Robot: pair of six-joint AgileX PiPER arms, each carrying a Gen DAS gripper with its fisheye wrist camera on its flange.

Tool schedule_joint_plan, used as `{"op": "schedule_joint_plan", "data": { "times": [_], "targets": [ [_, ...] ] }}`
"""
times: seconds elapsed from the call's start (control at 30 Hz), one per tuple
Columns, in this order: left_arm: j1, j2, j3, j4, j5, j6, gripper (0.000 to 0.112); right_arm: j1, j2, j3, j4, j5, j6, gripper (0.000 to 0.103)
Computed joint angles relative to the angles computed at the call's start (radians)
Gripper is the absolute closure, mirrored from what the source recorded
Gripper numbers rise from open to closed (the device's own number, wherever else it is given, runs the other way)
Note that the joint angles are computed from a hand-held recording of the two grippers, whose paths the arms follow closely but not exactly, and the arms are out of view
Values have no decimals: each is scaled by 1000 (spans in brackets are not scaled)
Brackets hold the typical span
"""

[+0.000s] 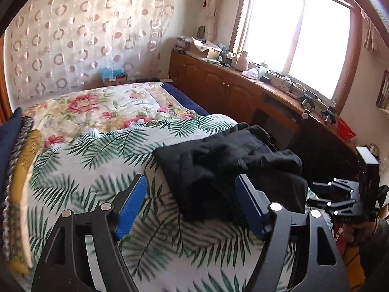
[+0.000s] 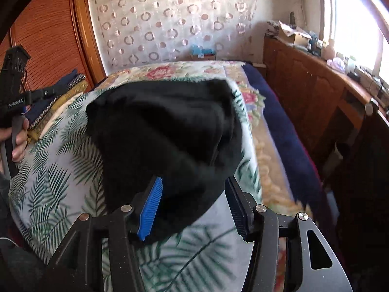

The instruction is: Fold small clothes

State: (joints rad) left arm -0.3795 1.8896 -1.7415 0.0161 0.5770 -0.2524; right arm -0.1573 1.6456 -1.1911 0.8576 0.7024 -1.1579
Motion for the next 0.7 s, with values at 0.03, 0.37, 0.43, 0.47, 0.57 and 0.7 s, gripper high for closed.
{"op": "schedule_joint_plan", "data": {
  "times": [0.03,0.37,0.43,0.47,0.57,0.7],
  "targets": [
    [-5,-16,22,16,-7,-17,36,3,-16,26,-4,-2,4,47],
    [-34,-153,245,92,-75,-100,36,62,-120,136,-124,-22,103,48],
    [-33,-158,256,91,-79,-98,36,69,-129,141,-128,-29,119,48],
    [-31,-161,261,86,-84,-94,36,74,-138,152,-132,-42,118,50],
    [-27,-161,272,73,-96,-93,36,92,-172,215,-95,-89,51,74],
    [-24,-144,267,51,-91,-77,36,46,-123,193,-15,-37,-63,96]
  ]
}}
